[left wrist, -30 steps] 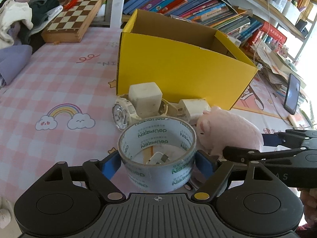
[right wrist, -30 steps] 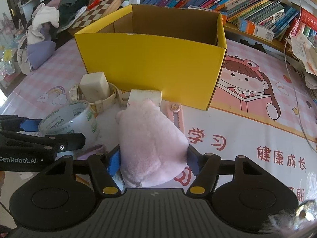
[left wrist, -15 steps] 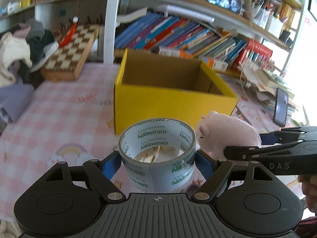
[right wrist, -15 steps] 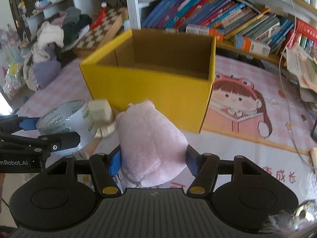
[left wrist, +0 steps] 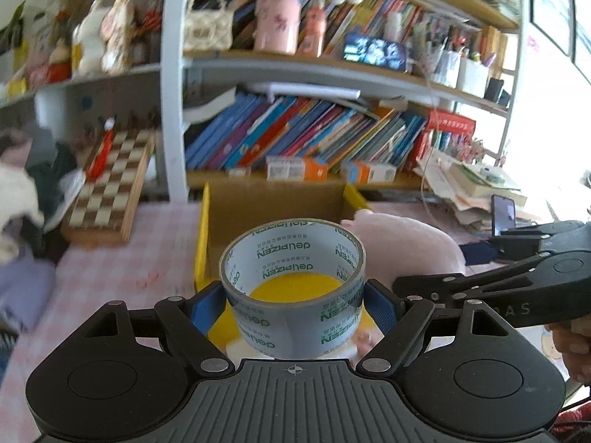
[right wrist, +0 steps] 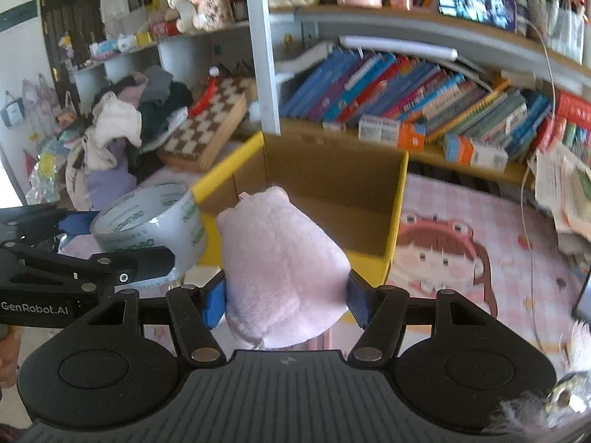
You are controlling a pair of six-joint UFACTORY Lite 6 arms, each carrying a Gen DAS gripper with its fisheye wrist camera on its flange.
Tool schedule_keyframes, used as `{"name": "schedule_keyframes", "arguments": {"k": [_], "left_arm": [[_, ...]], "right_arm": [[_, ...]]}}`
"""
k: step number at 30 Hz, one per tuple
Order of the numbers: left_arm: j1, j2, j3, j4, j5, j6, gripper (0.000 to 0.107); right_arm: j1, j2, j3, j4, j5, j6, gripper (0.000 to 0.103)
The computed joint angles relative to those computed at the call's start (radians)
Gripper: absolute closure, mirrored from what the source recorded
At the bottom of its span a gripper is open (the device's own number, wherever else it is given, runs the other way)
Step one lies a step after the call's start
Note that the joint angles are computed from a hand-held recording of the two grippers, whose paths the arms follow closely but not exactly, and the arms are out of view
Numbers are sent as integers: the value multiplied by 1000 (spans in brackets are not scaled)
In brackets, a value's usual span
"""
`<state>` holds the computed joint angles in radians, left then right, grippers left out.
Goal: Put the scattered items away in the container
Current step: 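Lift and carry the tape roll and pig over the yellow box with both tools, then open the left gripper to drop the tape while the right gripper releases the pig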
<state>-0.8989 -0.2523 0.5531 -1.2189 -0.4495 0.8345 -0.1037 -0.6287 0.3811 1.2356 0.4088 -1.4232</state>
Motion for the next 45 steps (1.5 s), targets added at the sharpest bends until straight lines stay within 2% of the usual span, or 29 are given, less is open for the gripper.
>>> {"name": "schedule_keyframes", "arguments": {"k": [4, 8, 11, 15, 19, 25, 28, 35, 41, 45], "left_arm": [[89, 104, 126, 104, 52, 19, 25], [184, 282, 295, 196, 125, 29, 25], [243, 423, 432, 160, 179, 124, 24], [299, 607, 632, -138, 237, 501, 25], [325, 754, 797, -508, 258, 920, 24], [349, 940, 1028, -1066, 217, 1548, 24], [356, 1029, 1149, -1226, 163, 1751, 24], [356, 1201, 1401, -1378, 28, 1986, 24], [349, 1321, 1579, -1434, -73, 2109, 24], [338, 1367, 1640, -1415, -112, 2121, 23]], "right_arm": [[14, 170, 127, 190, -31, -223, 41], [51, 406, 288, 385, -80, -473, 41], [81, 605, 450, 401, -121, -536, 41], [111, 844, 678, 255, -165, -481, 41], [123, 1038, 880, -41, -169, -258, 40], [129, 1270, 1138, -428, -133, 26, 40], [132, 1361, 1248, -560, -107, 108, 40], [139, 1517, 1467, -786, -17, 235, 39], [139, 1600, 1589, -855, 48, 263, 38], [136, 1635, 1646, -865, 74, 269, 36]]}}
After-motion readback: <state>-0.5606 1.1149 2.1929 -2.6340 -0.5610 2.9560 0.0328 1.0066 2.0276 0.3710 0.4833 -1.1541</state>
